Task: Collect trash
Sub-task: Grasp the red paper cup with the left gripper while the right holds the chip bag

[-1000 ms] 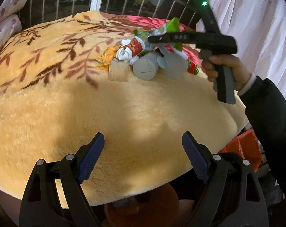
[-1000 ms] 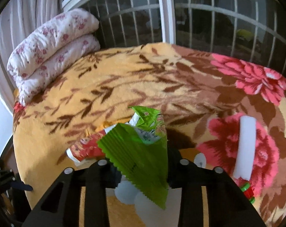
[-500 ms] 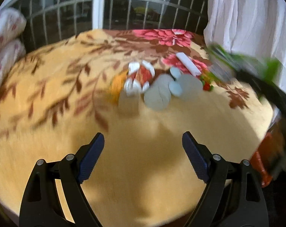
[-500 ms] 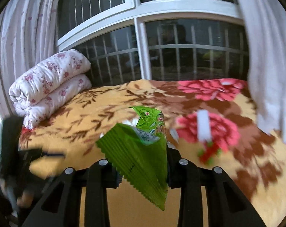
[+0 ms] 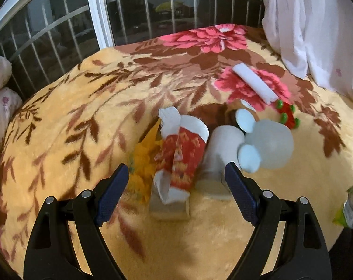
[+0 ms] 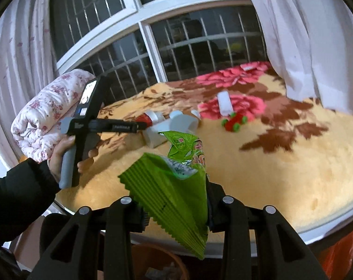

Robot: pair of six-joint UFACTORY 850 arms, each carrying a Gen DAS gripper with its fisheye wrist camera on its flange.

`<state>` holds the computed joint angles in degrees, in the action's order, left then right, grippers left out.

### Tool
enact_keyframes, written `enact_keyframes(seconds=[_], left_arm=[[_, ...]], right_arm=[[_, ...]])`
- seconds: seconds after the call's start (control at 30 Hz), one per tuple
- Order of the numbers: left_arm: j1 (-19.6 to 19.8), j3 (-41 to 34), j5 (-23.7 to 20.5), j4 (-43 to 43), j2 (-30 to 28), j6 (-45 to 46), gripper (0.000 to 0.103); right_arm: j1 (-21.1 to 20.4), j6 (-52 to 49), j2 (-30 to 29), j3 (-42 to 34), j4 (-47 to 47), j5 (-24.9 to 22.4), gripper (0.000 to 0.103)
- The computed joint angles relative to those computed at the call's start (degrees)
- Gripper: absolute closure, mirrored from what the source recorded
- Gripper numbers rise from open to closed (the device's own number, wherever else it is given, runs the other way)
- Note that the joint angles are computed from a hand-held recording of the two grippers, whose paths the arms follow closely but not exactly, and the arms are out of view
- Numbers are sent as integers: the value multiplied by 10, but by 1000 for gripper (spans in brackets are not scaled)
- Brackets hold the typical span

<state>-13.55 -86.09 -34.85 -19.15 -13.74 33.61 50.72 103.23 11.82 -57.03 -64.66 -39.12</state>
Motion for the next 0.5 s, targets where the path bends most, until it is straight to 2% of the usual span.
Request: enact_keyframes(seconds=[0.2,0.23,0.27,0.33,0.5], left_arm=[[-6,-18,9,12,-20,-21,21],[-8,-18,17,26,-22,-33,23],[-8,-19,23,39,-25,-43,39],[-9,-37,-4,64,-46,-63,64],[-4,-14,29,54,-29,-55,68]], right_arm=[[-6,25,5,11,-11,12,68],[-6,27,5,11,-13,11,68],[-7,29,4,11,-13,15,68],[-8,32,2,11,-14,19,68],[-11,27,-1,9,-9,23,68]])
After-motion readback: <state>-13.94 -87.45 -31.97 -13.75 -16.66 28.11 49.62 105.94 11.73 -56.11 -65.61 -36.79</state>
